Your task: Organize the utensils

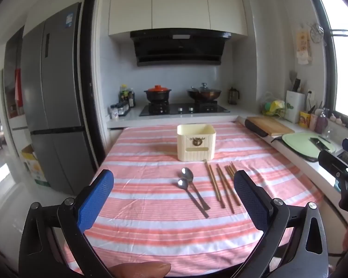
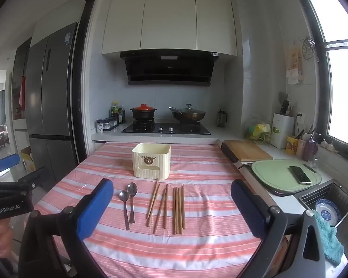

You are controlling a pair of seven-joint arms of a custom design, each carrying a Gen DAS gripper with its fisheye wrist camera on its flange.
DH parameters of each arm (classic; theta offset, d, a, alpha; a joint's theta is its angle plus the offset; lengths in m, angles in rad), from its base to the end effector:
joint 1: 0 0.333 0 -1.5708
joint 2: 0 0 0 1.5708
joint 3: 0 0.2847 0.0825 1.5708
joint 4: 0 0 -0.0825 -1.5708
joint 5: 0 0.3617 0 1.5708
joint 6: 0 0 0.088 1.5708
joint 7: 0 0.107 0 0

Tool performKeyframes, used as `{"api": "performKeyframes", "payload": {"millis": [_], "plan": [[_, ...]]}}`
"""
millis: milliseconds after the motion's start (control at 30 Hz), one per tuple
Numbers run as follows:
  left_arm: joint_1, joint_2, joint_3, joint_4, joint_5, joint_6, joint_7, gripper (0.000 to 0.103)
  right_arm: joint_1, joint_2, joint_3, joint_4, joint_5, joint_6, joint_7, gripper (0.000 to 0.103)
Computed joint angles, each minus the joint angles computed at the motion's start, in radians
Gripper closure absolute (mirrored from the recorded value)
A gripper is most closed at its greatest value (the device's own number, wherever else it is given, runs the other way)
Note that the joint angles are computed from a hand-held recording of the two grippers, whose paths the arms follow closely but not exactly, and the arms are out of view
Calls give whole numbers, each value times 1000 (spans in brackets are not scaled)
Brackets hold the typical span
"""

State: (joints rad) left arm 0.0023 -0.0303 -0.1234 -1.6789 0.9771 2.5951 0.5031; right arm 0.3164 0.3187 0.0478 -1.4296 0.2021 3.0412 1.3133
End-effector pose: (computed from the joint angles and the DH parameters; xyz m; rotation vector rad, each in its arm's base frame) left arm 0.5722 -0.0872 0.6743 -1.6456 1.1656 -0.7802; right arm 0.6289 0.2165 0.6485 -1.6227 1.0501 -0.8374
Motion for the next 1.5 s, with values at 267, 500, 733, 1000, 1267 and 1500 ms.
{"api": "performKeyframes", "payload": {"millis": [267, 500, 733, 1000, 1267, 1500], "plan": [[-1, -4, -2, -3, 16, -4, -14, 0, 10, -3, -8, 5, -15, -11, 18, 0], [1, -7, -3, -8, 23, -2, -23, 0, 18, 2, -17, -1, -24, -1, 33, 0], [0, -6, -3, -7, 23, -2, -23, 0, 14, 5, -14, 1, -27, 4, 38, 0], [-1, -6, -4, -8, 28, -3, -29, 0, 16, 4, -20, -2, -29, 4, 47, 0], [-1, -4, -4, -9, 33, -3, -35, 0, 9, 0, -16, -8, -28, 7, 48, 0], [-4, -3, -5, -6, 30, -9, -30, 0, 11, 6, -23, 1, -32, 0, 55, 0]]}}
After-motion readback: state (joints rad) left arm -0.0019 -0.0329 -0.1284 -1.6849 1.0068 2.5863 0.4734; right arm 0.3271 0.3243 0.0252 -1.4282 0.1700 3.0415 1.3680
